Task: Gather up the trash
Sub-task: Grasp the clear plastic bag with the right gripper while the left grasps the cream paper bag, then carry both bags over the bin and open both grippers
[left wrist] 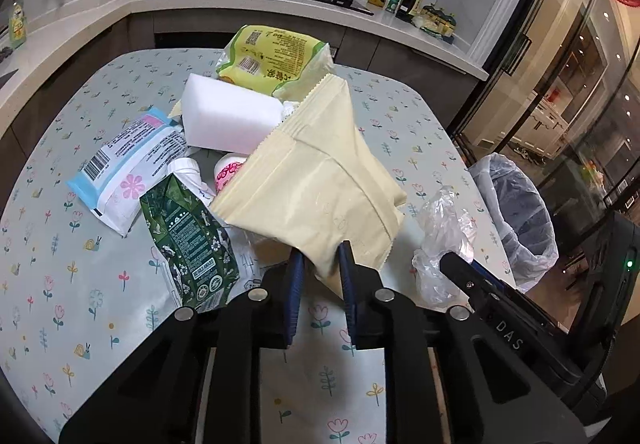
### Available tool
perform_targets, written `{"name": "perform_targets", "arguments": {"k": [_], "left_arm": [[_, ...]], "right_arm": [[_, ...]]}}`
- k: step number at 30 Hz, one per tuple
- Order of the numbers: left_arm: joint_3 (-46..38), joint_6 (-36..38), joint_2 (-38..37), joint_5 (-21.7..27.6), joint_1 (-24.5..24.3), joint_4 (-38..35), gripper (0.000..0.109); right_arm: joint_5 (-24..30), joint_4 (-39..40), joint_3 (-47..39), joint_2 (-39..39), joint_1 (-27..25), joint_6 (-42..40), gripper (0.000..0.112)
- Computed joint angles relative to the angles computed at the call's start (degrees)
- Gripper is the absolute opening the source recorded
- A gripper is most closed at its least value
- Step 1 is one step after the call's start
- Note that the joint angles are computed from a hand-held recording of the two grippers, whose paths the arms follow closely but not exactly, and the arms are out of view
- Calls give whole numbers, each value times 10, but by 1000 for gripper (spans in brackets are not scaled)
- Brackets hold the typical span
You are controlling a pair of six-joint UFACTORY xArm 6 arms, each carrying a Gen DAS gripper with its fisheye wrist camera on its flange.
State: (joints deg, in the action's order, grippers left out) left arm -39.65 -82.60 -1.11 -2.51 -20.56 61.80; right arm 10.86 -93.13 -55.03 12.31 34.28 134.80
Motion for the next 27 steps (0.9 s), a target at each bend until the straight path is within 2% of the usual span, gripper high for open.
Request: {"name": "perform_targets", "arguments": {"k": [4,9,17,27], "left_arm": [[-1,-3,-7,1,-15,4,10],[-10,-38,-16,8,-34,43,9],[-38,-26,-18,33,-86,35,8],[-159,27,60,58,-167,-5,8]], "right_arm": [[6,-33,29,-33,-6,40,22],[18,-67,71,-81,-15,81,22],[34,-92,148,-169,-41,111,22],[18,-141,228,-270,-131,133,22]]}}
